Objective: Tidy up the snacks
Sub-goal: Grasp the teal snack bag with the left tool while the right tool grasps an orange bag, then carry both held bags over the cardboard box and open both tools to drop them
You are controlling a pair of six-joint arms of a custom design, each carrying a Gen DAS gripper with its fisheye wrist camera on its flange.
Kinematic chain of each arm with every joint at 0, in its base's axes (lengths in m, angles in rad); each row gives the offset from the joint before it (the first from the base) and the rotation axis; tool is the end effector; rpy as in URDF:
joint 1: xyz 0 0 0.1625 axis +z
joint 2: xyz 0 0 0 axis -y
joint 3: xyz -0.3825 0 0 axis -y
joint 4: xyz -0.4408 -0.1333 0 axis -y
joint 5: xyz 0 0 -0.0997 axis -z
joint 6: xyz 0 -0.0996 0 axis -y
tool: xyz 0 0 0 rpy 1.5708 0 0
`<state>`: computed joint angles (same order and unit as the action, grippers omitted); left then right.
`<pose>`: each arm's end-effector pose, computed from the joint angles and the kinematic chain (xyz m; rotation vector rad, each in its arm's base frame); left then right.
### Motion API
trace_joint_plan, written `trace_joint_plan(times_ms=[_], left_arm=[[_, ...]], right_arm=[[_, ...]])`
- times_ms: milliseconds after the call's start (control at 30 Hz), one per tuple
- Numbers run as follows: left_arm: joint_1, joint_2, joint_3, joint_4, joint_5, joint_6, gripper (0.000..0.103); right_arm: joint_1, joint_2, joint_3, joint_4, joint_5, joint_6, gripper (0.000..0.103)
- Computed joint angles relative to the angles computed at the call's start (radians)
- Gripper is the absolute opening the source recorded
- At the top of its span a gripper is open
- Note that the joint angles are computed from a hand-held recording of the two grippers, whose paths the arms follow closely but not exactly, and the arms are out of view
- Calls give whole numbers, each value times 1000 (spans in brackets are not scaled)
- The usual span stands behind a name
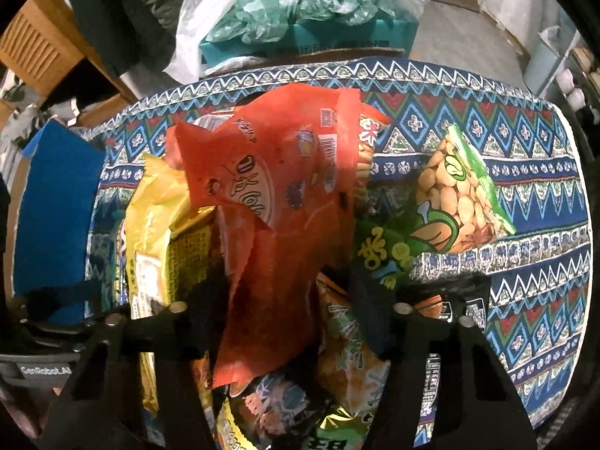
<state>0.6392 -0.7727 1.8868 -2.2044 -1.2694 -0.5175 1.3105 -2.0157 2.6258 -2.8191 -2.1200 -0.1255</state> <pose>-0.3143 -0.4366 -0.0965 0.6278 2.5190 0.2148 -0.0057 -0.3372 0.2464 -0.3866 -2.3927 0.6522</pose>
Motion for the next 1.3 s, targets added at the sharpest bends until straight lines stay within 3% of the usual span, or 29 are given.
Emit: trace_joint_plan(times_ms=[133, 200, 233, 333, 567, 967, 1300], left_arm=[[-2, 18, -5, 6, -19, 9, 97], [-2, 10, 8, -23, -25, 15, 84], [3, 5, 10, -27, -39, 17, 76], [15, -17, 27, -59, -58, 16, 63], [40, -88, 67, -89, -75, 52, 47], [3, -169, 81, -93, -30, 71, 42], [-47, -195, 96, -127, 13, 82, 42]], right_arm=[[17, 7, 7, -14, -15, -19, 32], [28, 5, 10, -19, -26, -25, 28], [28, -2, 14, -17, -25, -25, 27], [31, -27, 22, -17, -17, -27, 23], [43, -92, 34, 6, 7, -19, 22], [117, -199, 48, 46, 30, 7, 22], [230, -187, 36, 40, -49, 41, 22]])
